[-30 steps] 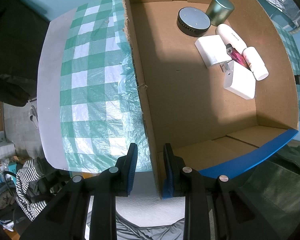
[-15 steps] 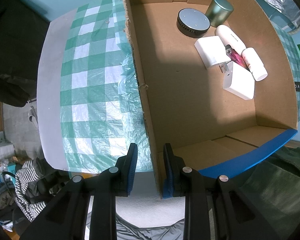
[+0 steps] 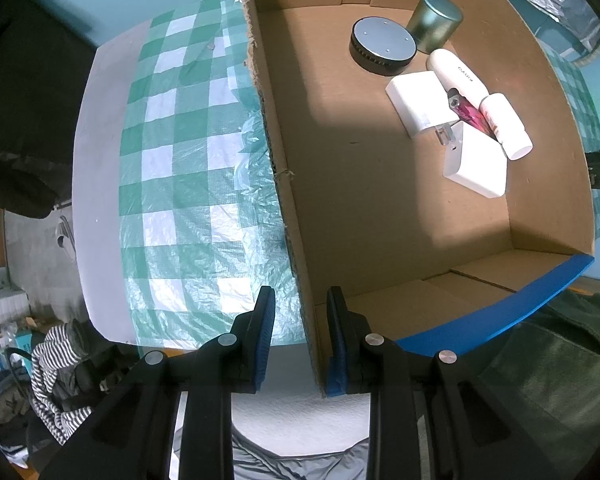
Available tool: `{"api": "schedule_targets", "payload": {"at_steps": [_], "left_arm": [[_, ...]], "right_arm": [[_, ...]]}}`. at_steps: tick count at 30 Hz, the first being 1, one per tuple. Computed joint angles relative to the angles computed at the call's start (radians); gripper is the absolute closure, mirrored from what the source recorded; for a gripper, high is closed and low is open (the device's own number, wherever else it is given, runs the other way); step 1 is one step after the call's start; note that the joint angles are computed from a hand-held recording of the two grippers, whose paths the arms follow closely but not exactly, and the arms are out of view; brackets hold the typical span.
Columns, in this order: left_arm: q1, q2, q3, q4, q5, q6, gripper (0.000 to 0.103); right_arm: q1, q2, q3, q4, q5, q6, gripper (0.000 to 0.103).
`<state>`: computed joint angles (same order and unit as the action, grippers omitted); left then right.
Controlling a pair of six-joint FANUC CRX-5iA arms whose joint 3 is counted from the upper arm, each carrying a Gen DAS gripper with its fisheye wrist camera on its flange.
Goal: Organize rigid objects
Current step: 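Lift the hexagonal adapter and carry it over the box with the right tool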
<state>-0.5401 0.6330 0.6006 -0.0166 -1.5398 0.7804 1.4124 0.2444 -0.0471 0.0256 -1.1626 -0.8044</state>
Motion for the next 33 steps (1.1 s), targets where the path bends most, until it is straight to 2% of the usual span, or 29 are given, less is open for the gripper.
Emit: {"api": "schedule_targets", "payload": {"at_steps": [1, 16, 24, 33], "left_arm": [[0.0, 0.0, 0.001, 0.0, 0.0, -0.001, 0.077], [-0.002, -0.003, -0.003, -0.001, 0.002, -0.006, 0.077], [-0.002, -0.002, 0.002, -0.002, -0.002, -0.001, 0.077], [0.001, -0.003, 0.001, -0.002, -0.001, 0.009, 0.077]], "right_arm": [[-0.026, 0.007, 0.016, -0.003, -0.011, 0.039, 0.049], [-0.078, -0.018, 0.152, 0.044, -0.229, 0.288, 0.05], [-0.096, -0.035, 0.173, 0.078, -0.268, 0.414, 0.049], [-0.161, 0.027, 0.271, 0.085, -0.304, 0.613, 0.049]]}}
